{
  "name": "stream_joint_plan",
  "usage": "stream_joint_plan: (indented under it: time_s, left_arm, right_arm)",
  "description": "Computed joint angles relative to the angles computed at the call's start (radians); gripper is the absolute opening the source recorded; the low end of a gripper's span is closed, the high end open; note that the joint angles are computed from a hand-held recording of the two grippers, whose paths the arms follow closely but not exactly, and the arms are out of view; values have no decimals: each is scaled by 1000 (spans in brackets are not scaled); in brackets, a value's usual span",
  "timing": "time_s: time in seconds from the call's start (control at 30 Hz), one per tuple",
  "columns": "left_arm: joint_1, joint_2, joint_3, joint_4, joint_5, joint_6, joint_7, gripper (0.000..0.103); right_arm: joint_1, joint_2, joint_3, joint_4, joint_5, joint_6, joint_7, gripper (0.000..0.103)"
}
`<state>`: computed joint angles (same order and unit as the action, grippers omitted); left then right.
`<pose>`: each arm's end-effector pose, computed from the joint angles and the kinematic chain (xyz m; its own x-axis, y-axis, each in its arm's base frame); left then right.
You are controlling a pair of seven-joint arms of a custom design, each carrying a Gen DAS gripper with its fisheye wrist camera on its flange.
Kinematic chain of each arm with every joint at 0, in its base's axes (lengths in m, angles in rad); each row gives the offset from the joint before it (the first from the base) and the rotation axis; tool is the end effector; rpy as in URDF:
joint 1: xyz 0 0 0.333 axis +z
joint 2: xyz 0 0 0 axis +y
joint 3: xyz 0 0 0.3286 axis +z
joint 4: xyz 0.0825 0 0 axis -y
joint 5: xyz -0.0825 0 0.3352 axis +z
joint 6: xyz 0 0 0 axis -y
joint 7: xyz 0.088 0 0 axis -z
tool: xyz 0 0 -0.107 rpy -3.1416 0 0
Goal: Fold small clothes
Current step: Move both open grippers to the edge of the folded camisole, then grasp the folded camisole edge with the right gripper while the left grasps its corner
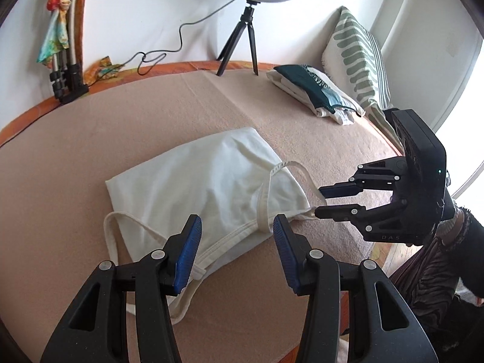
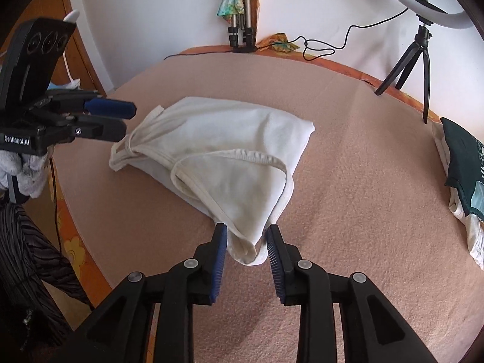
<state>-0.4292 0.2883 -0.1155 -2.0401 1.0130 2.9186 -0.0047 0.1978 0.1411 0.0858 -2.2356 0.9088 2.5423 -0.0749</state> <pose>0.4759 -0.3443 0.3958 0.0240 -0.9670 0.2538 -0.7814 -0.1765 -0.5986 0.5027 0.1355 0.3679 0.9339 -0.3569 -0.0213 -0.3075 -0.7715 -0.5570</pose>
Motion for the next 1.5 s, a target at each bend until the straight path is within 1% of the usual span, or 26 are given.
stream_joint_plan:
  time_s: [0.07, 0.13, 0.2, 0.3, 0.37, 0.4, 0.43, 0.5, 0.53, 0.57, 0.6, 0.67, 0.7, 0.73, 0.8, 0.9, 0.97, 1.0, 1.1, 1.13, 1.17, 1.27, 1.3, 1.43, 1.47, 1.5]
  left_arm:
    - [30, 29, -39, 7, -103, -3, 91, 47]
    - [38, 31, -61, -13, -191, -21, 152, 47]
    - [15, 5, -47, -68, -215, -15, 122, 47]
    - [-2, -44, -49, -168, -241, 60, 67, 47]
    - [-19, -79, -52, -218, -243, 86, 48, 47]
    - [-47, -103, -35, -231, -207, 66, 0, 47]
    - [-72, -128, -10, -240, -130, 55, -88, 47]
    - [-86, -169, 19, -245, 43, 50, -279, 47]
    - [-91, -189, 27, -241, 140, 22, -395, 47]
    - [-87, -204, 31, -236, 233, -2, -503, 47]
    - [-78, -212, 27, -227, 290, -23, -568, 47]
    - [-48, -214, 18, -212, 367, -37, -655, 47]
    - [-32, -203, 13, -197, 388, -32, -670, 47]
    - [-19, -188, 2, -179, 382, -42, -657, 47]
    - [5, -148, -25, -142, 344, -58, -585, 47]
    - [38, -87, -67, -97, 253, -70, -446, 47]
    - [40, -58, -79, -81, 186, -93, -350, 47]
    - [38, -46, -78, -75, 168, -94, -329, 47]
    - [28, -35, -70, -83, 129, -85, -299, 47]
    - [25, -30, -65, -85, 123, -79, -296, 47]
    - [23, -27, -61, -89, 115, -71, -294, 47]
    - [13, -26, -39, -99, 134, -46, -320, 47]
    - [10, -23, -39, -96, 133, -50, -315, 47]
    - [-4, -16, -40, -84, 123, -74, -289, 47]
    - [-7, -17, -39, -86, 128, -74, -293, 47]
    - [-8, -18, -38, -88, 131, -73, -295, 47]
  right_arm:
    - [20, 11, -3, -19, -63, 87, 35, 23]
    - [12, 22, -8, -7, -97, 89, 68, 23]
    - [0, 28, -9, 10, -105, 89, 94, 23]
    - [-19, 35, -12, 35, -117, 80, 123, 23]
    - [-44, 26, -12, 54, -101, 19, 106, 25]
    - [-58, 17, -13, 64, -81, -29, 90, 26]
    - [-72, 10, -17, 79, -61, -90, 78, 26]
    - [-96, 7, -28, 118, -10, -207, 72, 27]
    - [-102, 10, -32, 135, 18, -251, 78, 29]
    - [-106, 20, -35, 156, 42, -285, 91, 31]
    - [-106, 33, -36, 179, 61, -306, 118, 32]
    - [-104, 68, -35, 230, 85, -343, 188, 33]
    - [-103, 89, -32, 256, 95, -356, 223, 33]
    - [-103, 111, -29, 283, 103, -368, 262, 34]
    - [-105, 161, -22, 343, 113, -402, 350, 34]
    - [-112, 255, -4, 449, 108, -462, 490, 34]
    - [-114, 312, 11, 513, 104, -490, 572, 32]
    - [-115, 339, 19, 542, 99, -506, 611, 31]
    - [-113, 404, 36, 606, 70, -528, 699, 28]
    - [-115, 422, 43, 624, 63, -538, 719, 26]
    - [-121, 441, 51, 644, 59, -559, 737, 24]
    - [-149, 496, 81, 711, 57, -668, 772, 23]
    - [-148, 507, 86, 726, 56, -681, 780, 23]
    - [-140, 529, 95, 748, 63, -674, 799, 23]
    - [-136, 534, 93, 750, 66, -661, 813, 22]
    - [-126, 530, 88, 738, 73, -620, 834, 21]
